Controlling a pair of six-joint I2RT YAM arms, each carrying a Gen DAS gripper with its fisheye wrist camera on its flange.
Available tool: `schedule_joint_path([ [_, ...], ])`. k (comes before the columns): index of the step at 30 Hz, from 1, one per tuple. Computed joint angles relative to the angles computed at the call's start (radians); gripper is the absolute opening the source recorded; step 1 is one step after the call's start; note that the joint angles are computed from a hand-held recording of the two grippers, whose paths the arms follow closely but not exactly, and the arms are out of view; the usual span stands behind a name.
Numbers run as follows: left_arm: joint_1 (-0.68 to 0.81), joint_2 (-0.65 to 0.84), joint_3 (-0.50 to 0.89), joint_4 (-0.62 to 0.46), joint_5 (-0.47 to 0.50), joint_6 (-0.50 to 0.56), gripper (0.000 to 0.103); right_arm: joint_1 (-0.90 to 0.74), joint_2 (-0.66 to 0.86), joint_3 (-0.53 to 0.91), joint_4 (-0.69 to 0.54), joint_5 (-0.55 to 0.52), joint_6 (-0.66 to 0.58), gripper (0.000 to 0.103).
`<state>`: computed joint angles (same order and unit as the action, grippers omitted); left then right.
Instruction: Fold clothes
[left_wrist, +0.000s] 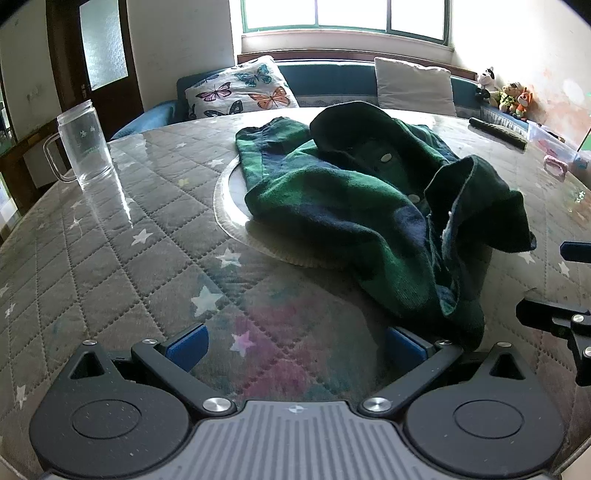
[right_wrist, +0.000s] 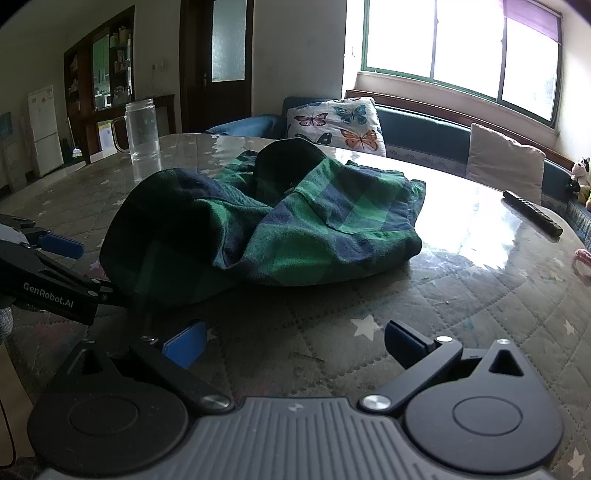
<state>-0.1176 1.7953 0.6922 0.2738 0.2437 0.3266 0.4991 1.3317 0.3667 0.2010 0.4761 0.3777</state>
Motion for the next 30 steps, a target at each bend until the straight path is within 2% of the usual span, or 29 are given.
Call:
schedule_joint_path([
  [30, 0.026, 0.051, 0.102, -0.042, -0.003, -0.016, 0.103, -0.13, -0.006, 0.032, -0.002, -0.049, -0.065, 0.103],
])
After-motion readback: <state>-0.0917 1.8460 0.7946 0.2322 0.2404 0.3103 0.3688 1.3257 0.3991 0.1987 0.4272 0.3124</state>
